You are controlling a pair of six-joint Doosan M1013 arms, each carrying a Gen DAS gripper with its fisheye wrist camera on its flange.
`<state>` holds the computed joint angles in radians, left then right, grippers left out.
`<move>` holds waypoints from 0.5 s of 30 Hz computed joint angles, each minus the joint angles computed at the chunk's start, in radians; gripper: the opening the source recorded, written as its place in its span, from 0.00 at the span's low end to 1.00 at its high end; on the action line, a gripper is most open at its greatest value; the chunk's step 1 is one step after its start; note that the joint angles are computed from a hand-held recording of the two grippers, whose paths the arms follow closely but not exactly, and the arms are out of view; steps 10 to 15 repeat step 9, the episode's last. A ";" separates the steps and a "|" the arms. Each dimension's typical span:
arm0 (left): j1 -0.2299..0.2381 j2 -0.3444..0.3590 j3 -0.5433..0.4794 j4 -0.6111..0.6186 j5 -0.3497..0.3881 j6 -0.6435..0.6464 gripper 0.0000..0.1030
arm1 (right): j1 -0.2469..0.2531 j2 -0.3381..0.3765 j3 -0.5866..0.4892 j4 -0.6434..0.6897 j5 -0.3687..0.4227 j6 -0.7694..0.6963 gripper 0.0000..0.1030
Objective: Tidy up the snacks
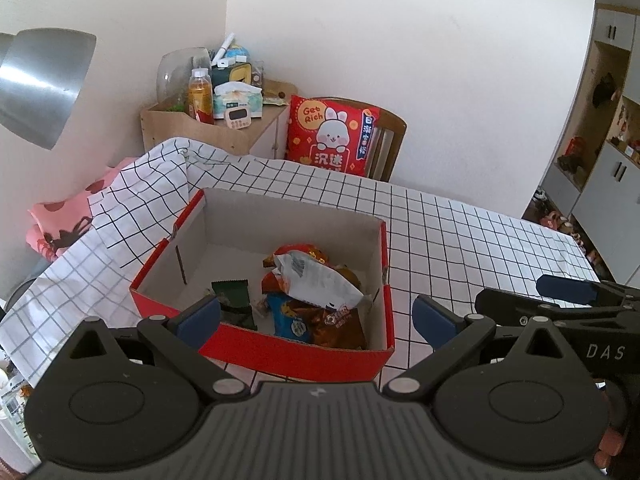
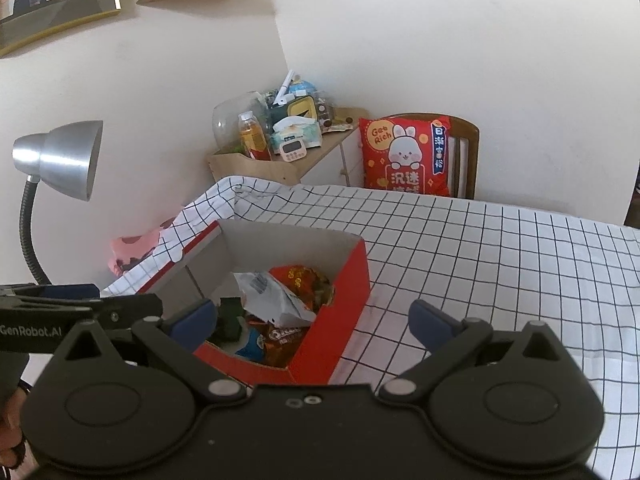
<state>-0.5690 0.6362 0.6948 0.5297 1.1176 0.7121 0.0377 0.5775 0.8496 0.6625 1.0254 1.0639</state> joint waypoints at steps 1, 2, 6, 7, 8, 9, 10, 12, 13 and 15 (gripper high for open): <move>0.001 0.000 0.000 -0.006 0.000 0.005 1.00 | 0.001 -0.002 0.003 -0.003 -0.002 0.003 1.00; 0.002 0.001 0.000 -0.011 -0.001 0.011 1.00 | 0.001 -0.003 0.006 -0.005 -0.003 0.006 1.00; 0.004 0.002 0.001 -0.023 -0.006 0.028 1.00 | 0.003 -0.012 0.020 -0.015 -0.015 0.024 1.00; 0.005 0.003 0.000 -0.029 -0.008 0.033 1.00 | 0.003 -0.014 0.023 -0.018 -0.017 0.030 1.00; 0.006 0.005 -0.002 -0.036 -0.009 0.037 1.00 | 0.003 -0.015 0.026 -0.025 -0.018 0.038 1.00; 0.007 0.006 -0.004 -0.042 -0.010 0.043 1.00 | 0.003 -0.015 0.026 -0.032 -0.018 0.048 1.00; 0.007 0.006 -0.004 -0.042 -0.010 0.043 1.00 | 0.003 -0.015 0.026 -0.032 -0.018 0.048 1.00; 0.007 0.006 -0.004 -0.042 -0.010 0.043 1.00 | 0.003 -0.015 0.026 -0.032 -0.018 0.048 1.00; 0.007 0.006 -0.004 -0.042 -0.010 0.043 1.00 | 0.003 -0.015 0.026 -0.032 -0.018 0.048 1.00; 0.007 0.006 -0.004 -0.042 -0.010 0.043 1.00 | 0.003 -0.015 0.026 -0.032 -0.018 0.048 1.00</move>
